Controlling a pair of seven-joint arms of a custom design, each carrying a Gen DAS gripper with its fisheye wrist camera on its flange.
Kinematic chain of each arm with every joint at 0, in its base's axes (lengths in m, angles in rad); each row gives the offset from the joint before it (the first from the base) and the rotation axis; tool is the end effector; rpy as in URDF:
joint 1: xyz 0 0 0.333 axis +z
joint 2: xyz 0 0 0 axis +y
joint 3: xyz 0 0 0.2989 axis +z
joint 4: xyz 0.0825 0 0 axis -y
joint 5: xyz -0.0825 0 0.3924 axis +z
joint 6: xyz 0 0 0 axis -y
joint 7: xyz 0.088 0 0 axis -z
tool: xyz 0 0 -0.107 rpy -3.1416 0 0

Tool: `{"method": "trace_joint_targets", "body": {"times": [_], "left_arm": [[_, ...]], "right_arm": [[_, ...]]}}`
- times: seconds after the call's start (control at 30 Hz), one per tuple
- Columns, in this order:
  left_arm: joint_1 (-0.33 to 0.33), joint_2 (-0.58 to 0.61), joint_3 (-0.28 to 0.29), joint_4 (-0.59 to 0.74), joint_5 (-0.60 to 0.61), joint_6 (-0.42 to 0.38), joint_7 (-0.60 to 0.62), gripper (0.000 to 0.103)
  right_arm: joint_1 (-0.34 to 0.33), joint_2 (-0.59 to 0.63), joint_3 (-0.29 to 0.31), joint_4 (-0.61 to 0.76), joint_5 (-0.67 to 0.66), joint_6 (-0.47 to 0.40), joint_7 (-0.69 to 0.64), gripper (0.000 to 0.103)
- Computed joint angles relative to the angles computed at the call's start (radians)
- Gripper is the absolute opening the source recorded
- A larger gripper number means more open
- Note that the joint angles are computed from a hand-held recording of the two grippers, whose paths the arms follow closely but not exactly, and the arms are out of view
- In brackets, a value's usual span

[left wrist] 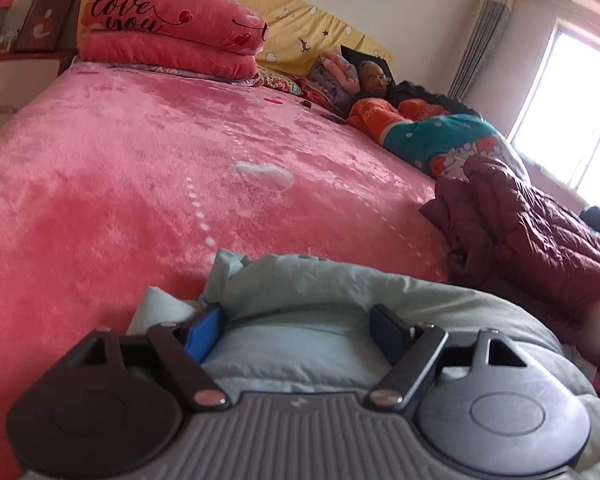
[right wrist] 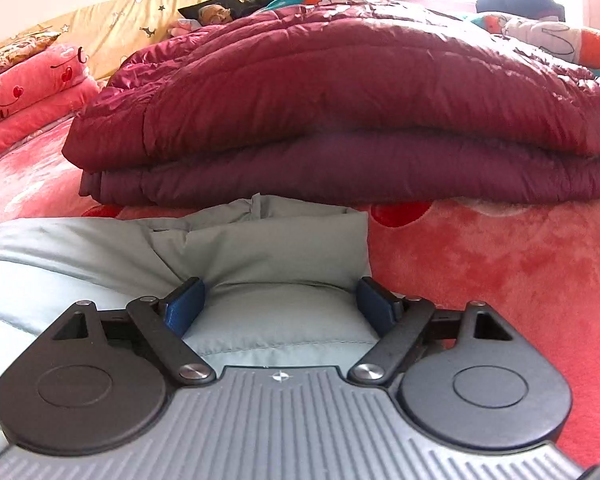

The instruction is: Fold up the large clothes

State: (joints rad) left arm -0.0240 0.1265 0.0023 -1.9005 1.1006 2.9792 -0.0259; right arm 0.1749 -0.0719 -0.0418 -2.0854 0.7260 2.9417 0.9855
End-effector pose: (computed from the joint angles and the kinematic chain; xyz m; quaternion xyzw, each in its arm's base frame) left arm 0.6281 -0.0757 0.4958 -0.7584 0.4184 -0.3979 0.3024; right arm 0.5828 0.0339 0.5349 -0.6450 0.6006 -0.2375 0.4083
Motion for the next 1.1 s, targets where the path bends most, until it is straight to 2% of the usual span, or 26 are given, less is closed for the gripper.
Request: {"method": "trace_joint_targets", "body": {"times": [0.1,0.17,0.2,0.27,0.4,0.5,0.6,0.67,0.73,0.87,0.93,1.03,1.1], "left_arm": [[-0.002,-0.037,-0.009,-0.013,0.011,0.022,-0.008,0.08],[-0.002,-0.052,-0.019,-0.009,0.039,0.046,-0.026,0.08],[-0.004,-0.056,-0.024,-0.001,0.07,0.064,-0.044,0.081],[-0.01,-0.054,-0.039,0.014,0.1,0.092,-0.054,0.087],[-0.032,-0.018,-0.087,0.019,-0.103,0.11,0.203,0.091],[-0.085,0.004,-0.067,0.041,-0.087,0.036,0.258,0.091],[-0.115,0.014,-0.041,0.059,-0.011,-0.003,0.224,0.092],[-0.131,0.0,-0.031,0.062,0.073,-0.065,0.145,0.092],[-0.121,-0.024,-0.04,0.057,0.105,-0.086,0.078,0.091],[-0.118,-0.066,-0.072,0.085,0.416,-0.162,-0.182,0.093],[-0.099,-0.067,-0.093,0.103,0.472,-0.124,-0.231,0.096],[-0.072,-0.026,-0.105,0.118,0.368,0.002,-0.142,0.096],[-0.072,-0.001,-0.115,0.104,0.206,-0.006,0.03,0.096]], "right_arm": [[-0.024,-0.036,0.011,-0.022,-0.12,0.001,0.12,0.102],[-0.033,-0.075,0.014,-0.053,-0.186,0.033,0.202,0.103],[-0.027,-0.104,0.008,-0.078,-0.19,0.057,0.223,0.103],[0.025,-0.164,-0.037,-0.121,-0.14,0.075,0.194,0.103],[0.099,-0.267,-0.092,-0.207,-0.136,0.067,0.157,0.103],[0.126,-0.294,-0.107,-0.251,-0.18,0.072,0.127,0.103],[0.147,-0.29,-0.121,-0.283,-0.218,0.112,0.106,0.103],[0.194,-0.283,-0.161,-0.294,-0.205,0.138,0.078,0.103],[0.246,-0.275,-0.206,-0.297,-0.179,0.159,0.052,0.103],[0.263,-0.265,-0.235,-0.275,-0.157,0.119,0.037,0.103],[0.261,-0.26,-0.234,-0.269,-0.139,0.111,0.021,0.103],[0.24,-0.258,-0.209,-0.265,-0.13,0.102,0.021,0.103],[0.223,-0.261,-0.188,-0.272,-0.131,0.104,0.025,0.103]]}}
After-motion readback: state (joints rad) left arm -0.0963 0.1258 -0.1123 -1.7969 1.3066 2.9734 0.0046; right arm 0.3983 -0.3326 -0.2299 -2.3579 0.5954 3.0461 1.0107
